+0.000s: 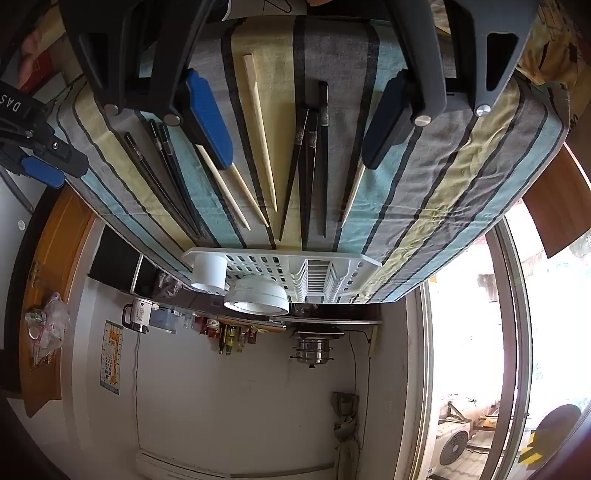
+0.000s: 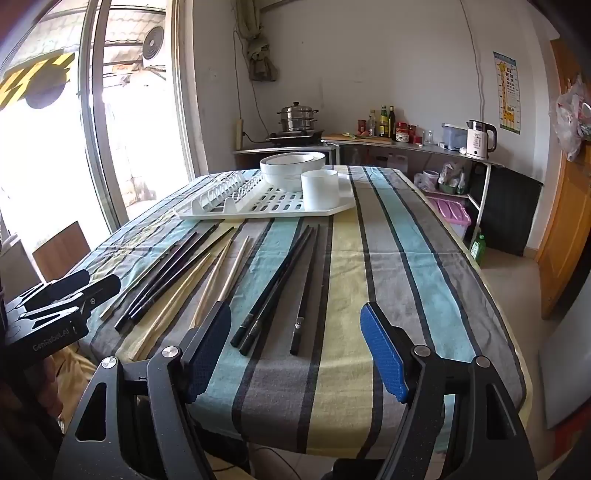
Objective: Organize utensils
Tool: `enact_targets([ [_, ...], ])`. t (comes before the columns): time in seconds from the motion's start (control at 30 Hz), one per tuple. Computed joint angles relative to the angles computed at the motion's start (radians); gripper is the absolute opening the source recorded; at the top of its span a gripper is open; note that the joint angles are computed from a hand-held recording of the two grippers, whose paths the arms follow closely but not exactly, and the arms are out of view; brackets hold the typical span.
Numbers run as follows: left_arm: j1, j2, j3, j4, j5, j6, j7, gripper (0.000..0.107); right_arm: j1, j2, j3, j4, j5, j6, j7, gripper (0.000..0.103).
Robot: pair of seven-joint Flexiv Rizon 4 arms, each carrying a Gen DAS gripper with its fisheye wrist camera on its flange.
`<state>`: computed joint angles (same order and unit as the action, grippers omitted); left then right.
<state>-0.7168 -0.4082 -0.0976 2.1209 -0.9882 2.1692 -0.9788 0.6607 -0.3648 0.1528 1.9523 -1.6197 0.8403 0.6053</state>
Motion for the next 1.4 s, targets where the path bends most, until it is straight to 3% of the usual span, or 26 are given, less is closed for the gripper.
enact_targets([
  [0.13, -0.063, -0.041, 0.006, -0.052, -0.129, 0.069, 0.126, 0.075, 0.0, 0.001, 0.001, 0.001, 0.005, 0.002, -0.003, 0.073],
  [0.2, -0.047, -0.051, -0.031, -0.069, -0.156, 0.083, 0.153, 0.075, 0.0, 0.001, 0.001, 0.001, 0.004, 0.003, -0.004, 0.073],
  [0.3, 0.055, 0.0, -0.041, 0.02, 0.069, 0.052, -0.048, 0.075, 0.001, 0.002, 0.003, -0.002, 0.012, 0.002, -0.013, 0.073],
  [0.33, 0.059, 0.001, -0.041, 0.022, 0.081, 0.053, -0.051, 0.075, 0.003, 0.002, 0.002, -0.002, 0.01, -0.001, -0.011, 0.073],
  [0.5, -0.015, -0.017, -0.006, -0.012, -0.027, 0.062, 0.047, 0.075, 0.009, -0.002, 0.001, -0.004, 0.012, -0.005, -0.009, 0.073],
  [0.6, -0.016, -0.022, -0.017, -0.017, -0.053, 0.075, 0.075, 0.075, 0.007, 0.003, 0.001, -0.004, 0.01, -0.002, -0.01, 0.073],
  [0.93, 0.0, -0.011, -0.024, -0.006, -0.034, 0.05, 0.051, 0.075, 0.005, 0.011, 0.005, 0.0, 0.008, -0.001, -0.008, 0.073],
  [1.07, 0.023, 0.002, -0.027, 0.011, 0.029, 0.03, 0.005, 0.074, 0.006, 0.014, 0.007, -0.001, 0.012, -0.005, -0.016, 0.073],
  [1.4, 0.007, 0.005, -0.007, 0.011, 0.048, 0.029, -0.013, 0.072, 0.009, 0.012, 0.006, -0.006, 0.016, -0.009, -0.02, 0.073],
])
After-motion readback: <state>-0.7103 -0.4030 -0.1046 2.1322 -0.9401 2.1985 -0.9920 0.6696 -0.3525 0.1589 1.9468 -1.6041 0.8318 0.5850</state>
